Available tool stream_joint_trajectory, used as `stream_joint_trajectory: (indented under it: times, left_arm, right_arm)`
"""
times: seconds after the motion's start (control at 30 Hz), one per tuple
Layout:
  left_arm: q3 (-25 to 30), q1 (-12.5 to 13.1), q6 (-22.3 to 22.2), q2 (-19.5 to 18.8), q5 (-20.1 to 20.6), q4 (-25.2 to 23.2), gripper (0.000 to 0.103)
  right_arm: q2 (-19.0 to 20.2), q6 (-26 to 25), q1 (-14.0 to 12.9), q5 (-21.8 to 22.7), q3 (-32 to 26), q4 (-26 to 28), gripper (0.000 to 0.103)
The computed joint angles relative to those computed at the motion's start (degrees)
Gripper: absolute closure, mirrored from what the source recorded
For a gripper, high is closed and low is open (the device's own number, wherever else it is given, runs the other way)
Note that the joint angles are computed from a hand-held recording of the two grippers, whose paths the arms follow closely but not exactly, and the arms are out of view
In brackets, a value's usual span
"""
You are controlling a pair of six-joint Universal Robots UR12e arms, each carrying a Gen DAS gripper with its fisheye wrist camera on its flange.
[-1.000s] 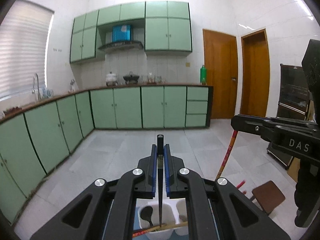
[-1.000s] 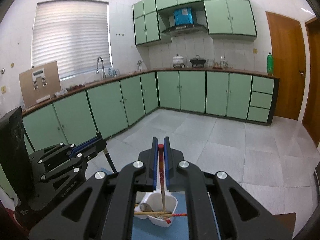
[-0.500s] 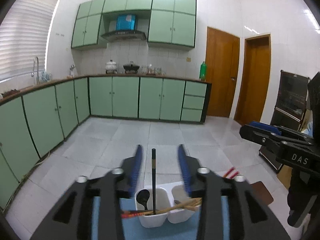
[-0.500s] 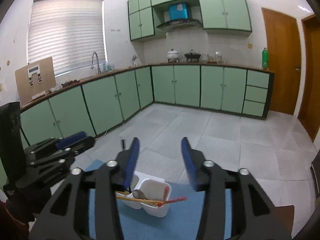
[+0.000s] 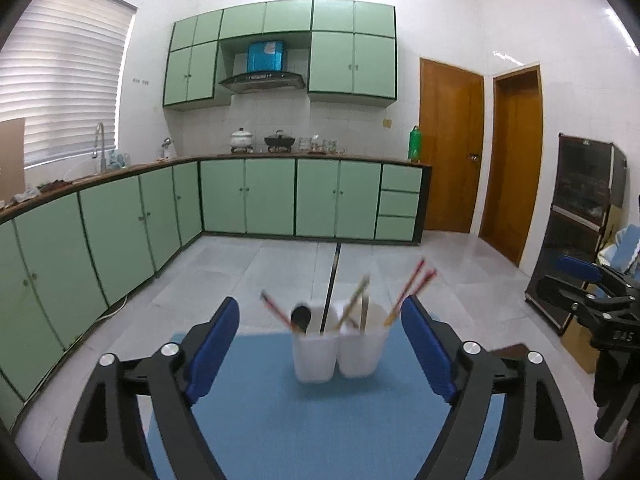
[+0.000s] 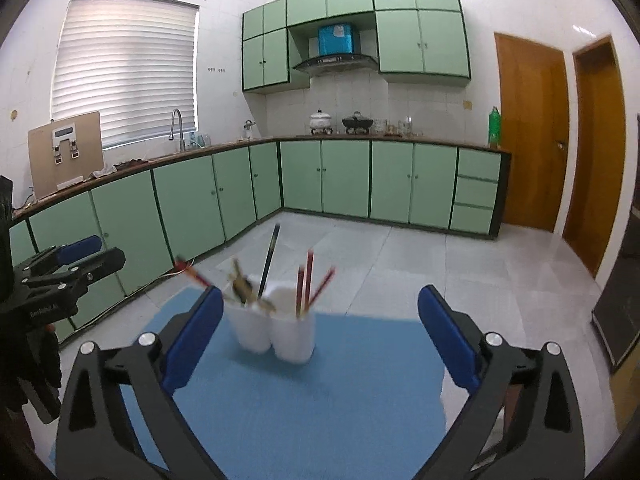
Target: Organize utensils
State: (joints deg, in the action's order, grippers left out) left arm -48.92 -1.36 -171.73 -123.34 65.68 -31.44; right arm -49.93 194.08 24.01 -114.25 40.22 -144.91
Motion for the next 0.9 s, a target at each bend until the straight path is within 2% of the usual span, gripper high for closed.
stream_joint_trajectory:
  times: [0.27,0.43,0.6,0.9]
  left_arm:
    - [-13.02,0.59,1.19,7.10,0.72,2.31,0.013]
    - [-19.10,0.93,2.62,10.64,1.44,3.32,0.012]
    - [-22.67,1.31,2.48,12.99,1.35,4.21,0.012]
    - [-25.72,1.22,3.28,15.58,2.79,6.49,0.011]
  right_arm:
    - [-4.64,2.46,2.40,0.25,10.16,-2.44,0.006]
    - [-5.91,2.70,3.64,-0.37,12.78,-2.81,0.006]
    - [-7.00,4.49,4.11,0.86,14.55,-3.55,0.006]
    - [-7.39,3.29,5.38,-1.43,15.19,-4.93,0.006]
